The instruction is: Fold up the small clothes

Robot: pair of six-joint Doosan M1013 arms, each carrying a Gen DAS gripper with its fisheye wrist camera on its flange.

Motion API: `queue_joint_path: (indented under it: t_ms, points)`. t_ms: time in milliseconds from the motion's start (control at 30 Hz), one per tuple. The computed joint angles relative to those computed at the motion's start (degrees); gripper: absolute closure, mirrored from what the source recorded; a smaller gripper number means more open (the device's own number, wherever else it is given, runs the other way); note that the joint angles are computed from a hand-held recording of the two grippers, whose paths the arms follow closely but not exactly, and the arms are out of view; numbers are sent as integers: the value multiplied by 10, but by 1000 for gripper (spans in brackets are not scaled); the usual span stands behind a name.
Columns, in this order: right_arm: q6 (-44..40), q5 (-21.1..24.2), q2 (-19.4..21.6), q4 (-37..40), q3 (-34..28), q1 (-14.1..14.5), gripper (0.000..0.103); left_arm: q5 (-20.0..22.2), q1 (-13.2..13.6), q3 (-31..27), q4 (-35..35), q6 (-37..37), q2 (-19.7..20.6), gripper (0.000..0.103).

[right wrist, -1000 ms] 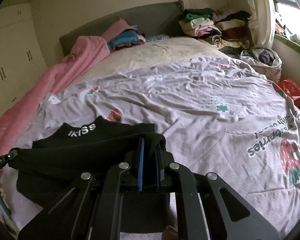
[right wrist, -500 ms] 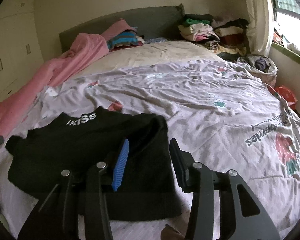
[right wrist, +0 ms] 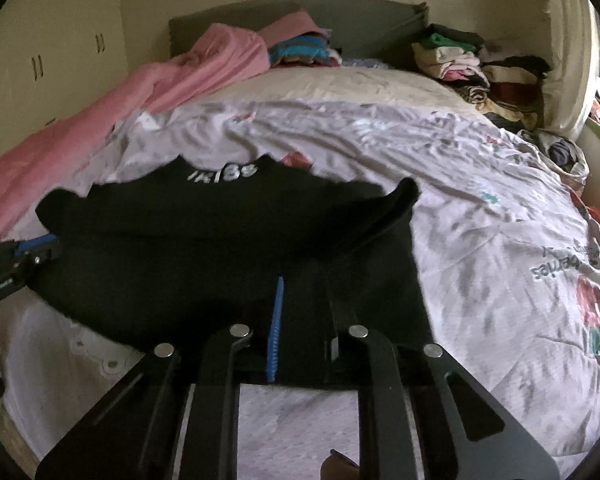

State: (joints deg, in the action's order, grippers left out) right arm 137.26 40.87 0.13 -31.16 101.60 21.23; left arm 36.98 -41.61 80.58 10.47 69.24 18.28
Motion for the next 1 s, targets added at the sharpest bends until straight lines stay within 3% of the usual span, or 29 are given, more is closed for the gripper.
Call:
queue_joint_path:
  t_ms: [167, 333, 533, 867, 1000]
  points:
    - [-10, 16, 16, 14, -7, 1, 88, 22, 1, -5, 12, -12, 9, 85]
    - [-2, 26, 31, 7, -14, -5, 88, 17, 7, -4, 28, -33, 11, 78]
    - [-22, 26, 55, 36, -33, -26, 88, 23, 10, -20, 47, -49, 26, 78]
    - [-61, 26, 99, 73, -91, -60, 88, 61, 16, -88, 89, -92, 69, 68]
    - [-53, 23, 111, 61, -109, -66, 88, 42, 24, -103, 85, -115, 76, 65]
